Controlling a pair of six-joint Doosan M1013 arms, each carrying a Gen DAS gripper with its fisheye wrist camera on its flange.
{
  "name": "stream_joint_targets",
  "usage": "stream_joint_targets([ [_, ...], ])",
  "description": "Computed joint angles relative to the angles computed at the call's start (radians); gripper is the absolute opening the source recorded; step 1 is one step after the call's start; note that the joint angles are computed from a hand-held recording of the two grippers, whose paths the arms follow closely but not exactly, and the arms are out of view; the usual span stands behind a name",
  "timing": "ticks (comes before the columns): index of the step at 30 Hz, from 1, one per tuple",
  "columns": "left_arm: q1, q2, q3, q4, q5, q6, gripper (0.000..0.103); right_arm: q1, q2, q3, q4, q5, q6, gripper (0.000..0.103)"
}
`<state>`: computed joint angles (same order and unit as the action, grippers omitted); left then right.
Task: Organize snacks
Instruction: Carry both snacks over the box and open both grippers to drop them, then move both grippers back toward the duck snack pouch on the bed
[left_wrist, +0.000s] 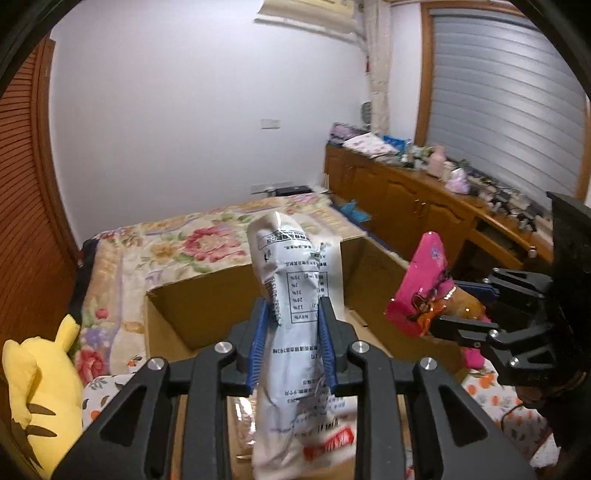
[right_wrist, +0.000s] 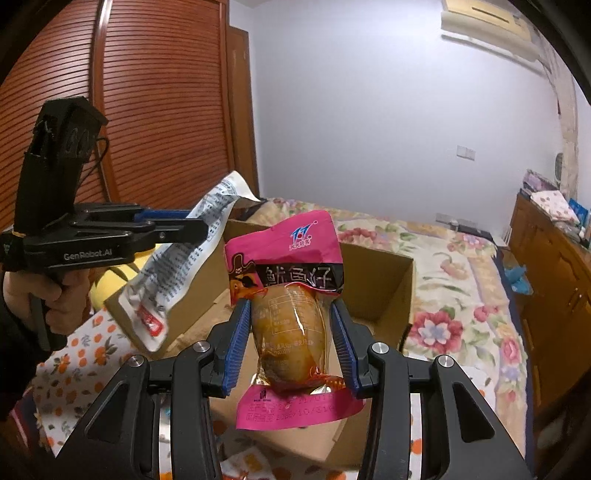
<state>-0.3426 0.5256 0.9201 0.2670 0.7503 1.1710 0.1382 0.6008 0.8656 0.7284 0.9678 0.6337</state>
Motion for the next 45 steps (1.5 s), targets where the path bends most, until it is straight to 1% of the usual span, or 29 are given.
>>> stream_joint_targets([
  [1, 0.001, 0.003, -0.002, 0.000, 0.006, -0.001, 0.024, 0.002, 0.008, -0.011, -0.007, 0.008, 0.008, 0.044],
  [2, 0.002, 0.006, -0.005, 0.000, 0.014, -0.002, 0.020, 0.005, 0.016, -0.022, -0.016, 0.018, 0.017, 0.044],
  [3, 0.001, 0.007, -0.003, 0.001, 0.017, -0.001, 0.018, 0.009, 0.024, -0.031, -0.031, 0.026, 0.028, 0.044],
  [7, -0.001, 0.010, 0.004, 0.008, 0.027, -0.008, 0.016, 0.022, 0.036, -0.039, -0.083, 0.029, 0.047, 0.044],
  [13, -0.004, 0.002, 0.028, -0.008, 0.028, -0.009, 0.016, 0.030, 0.041, -0.035, -0.129, 0.045, 0.063, 0.044],
  [16, -0.010, -0.006, 0.042, -0.003, 0.027, -0.007, 0.018, 0.032, 0.044, -0.040, -0.136, 0.062, 0.066, 0.044],
  [19, -0.012, -0.014, 0.055, -0.005, 0.020, -0.004, 0.021, 0.036, 0.046, -0.040, -0.147, 0.062, 0.070, 0.045],
  [21, -0.015, -0.022, 0.065, -0.002, 0.017, -0.009, 0.024, 0.036, 0.048, -0.042, -0.148, 0.068, 0.084, 0.046],
  [24, -0.020, -0.029, 0.066, 0.007, 0.027, -0.013, 0.027, 0.041, 0.040, -0.034, -0.178, 0.051, 0.099, 0.046],
  [25, -0.022, -0.033, 0.069, 0.007, 0.029, -0.012, 0.028, 0.040, 0.037, -0.031, -0.176, 0.044, 0.096, 0.046],
  [29, -0.032, -0.062, 0.101, 0.028, 0.015, -0.029, 0.034, 0.035, 0.012, -0.008, -0.154, 0.031, 0.095, 0.047],
  [32, -0.045, -0.093, 0.140, 0.048, 0.000, -0.052, 0.039, 0.031, -0.015, 0.022, -0.139, 0.022, 0.088, 0.047],
  [34, -0.053, -0.110, 0.164, 0.070, -0.004, -0.070, 0.043, 0.027, -0.043, 0.060, -0.125, 0.006, 0.073, 0.047],
  [35, -0.059, -0.121, 0.180, 0.082, -0.008, -0.080, 0.047, 0.026, -0.056, 0.076, -0.118, -0.001, 0.066, 0.047],
  [38, -0.068, -0.147, 0.219, 0.102, -0.023, -0.103, 0.050, 0.023, -0.093, 0.126, -0.102, -0.020, 0.046, 0.047],
  [41, -0.077, -0.172, 0.260, 0.109, -0.041, -0.130, 0.056, 0.017, -0.132, 0.180, -0.081, -0.044, 0.029, 0.047],
  [43, -0.083, -0.183, 0.279, 0.120, -0.044, -0.150, 0.063, 0.012, -0.155, 0.213, -0.073, -0.056, 0.028, 0.047],
  [44, -0.085, -0.189, 0.291, 0.126, -0.049, -0.159, 0.072, 0.010, -0.164, 0.227, -0.071, -0.062, 0.027, 0.048],
  [45, -0.088, -0.199, 0.310, 0.132, -0.064, -0.170, 0.073, 0.008, -0.177, 0.247, -0.070, -0.072, 0.024, 0.048],
])
